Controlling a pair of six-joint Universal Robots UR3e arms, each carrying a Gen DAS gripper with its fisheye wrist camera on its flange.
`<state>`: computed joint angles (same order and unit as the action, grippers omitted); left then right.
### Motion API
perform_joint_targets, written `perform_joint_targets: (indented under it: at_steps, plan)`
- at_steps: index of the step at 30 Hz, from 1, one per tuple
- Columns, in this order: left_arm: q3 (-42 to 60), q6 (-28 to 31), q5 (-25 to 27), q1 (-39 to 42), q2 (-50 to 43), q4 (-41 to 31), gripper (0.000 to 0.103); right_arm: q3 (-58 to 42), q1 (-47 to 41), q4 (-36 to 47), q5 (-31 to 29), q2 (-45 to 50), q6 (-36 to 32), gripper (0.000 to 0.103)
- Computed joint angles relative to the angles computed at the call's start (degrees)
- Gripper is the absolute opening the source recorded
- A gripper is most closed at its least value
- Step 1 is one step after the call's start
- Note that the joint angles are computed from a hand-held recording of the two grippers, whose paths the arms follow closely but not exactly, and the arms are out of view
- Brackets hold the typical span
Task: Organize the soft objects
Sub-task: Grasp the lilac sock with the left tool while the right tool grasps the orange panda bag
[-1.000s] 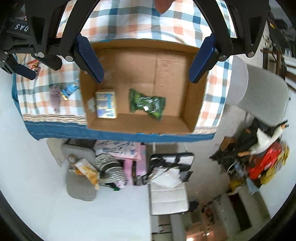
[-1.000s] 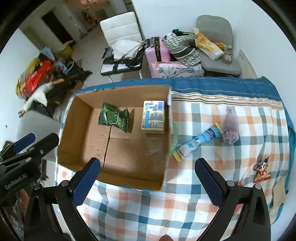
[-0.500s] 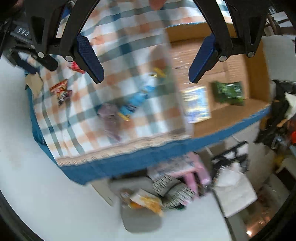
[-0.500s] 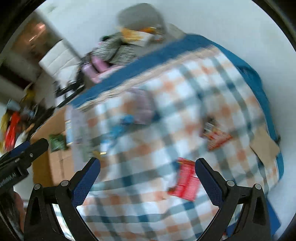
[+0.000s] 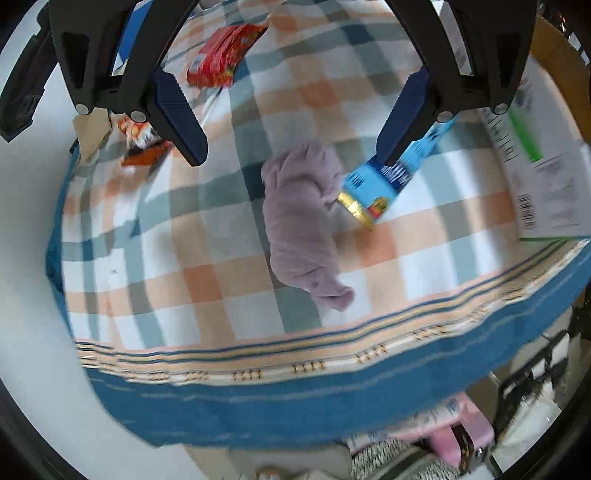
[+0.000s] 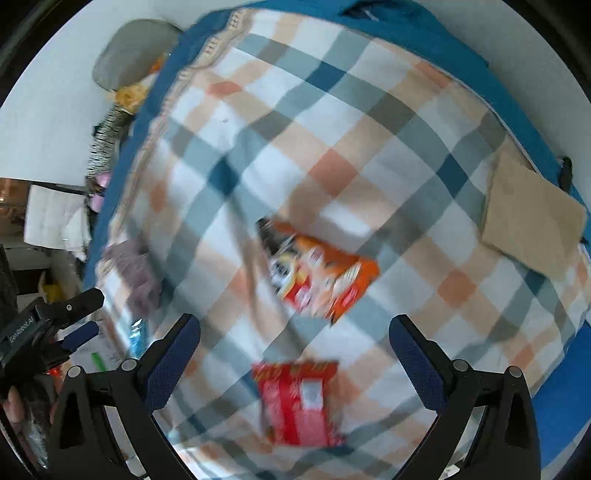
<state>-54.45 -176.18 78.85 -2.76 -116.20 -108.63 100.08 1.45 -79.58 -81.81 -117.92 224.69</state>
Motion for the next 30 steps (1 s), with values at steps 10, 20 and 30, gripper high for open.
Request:
perform_joint_targets:
  at_steps: [10,20,30]
  plan:
    - [3.35,-3.97,4.00,-4.21,-10.12,3.88,0.093,10.16,-4.27,-9.42,3.57,5.29,-3.48,0.103]
    - [6.01,-6.25,6.69,-8.81,-12.79,5.80,0.047,10.78,-1.51,-13.72,4.21,10.73,-0.75,0.101]
    - [5.11,-8.04,7.34,-11.34,-9.36,7.24,0.031,10.80,1.07,-13.85,4.15,11.92,2.76,0.059]
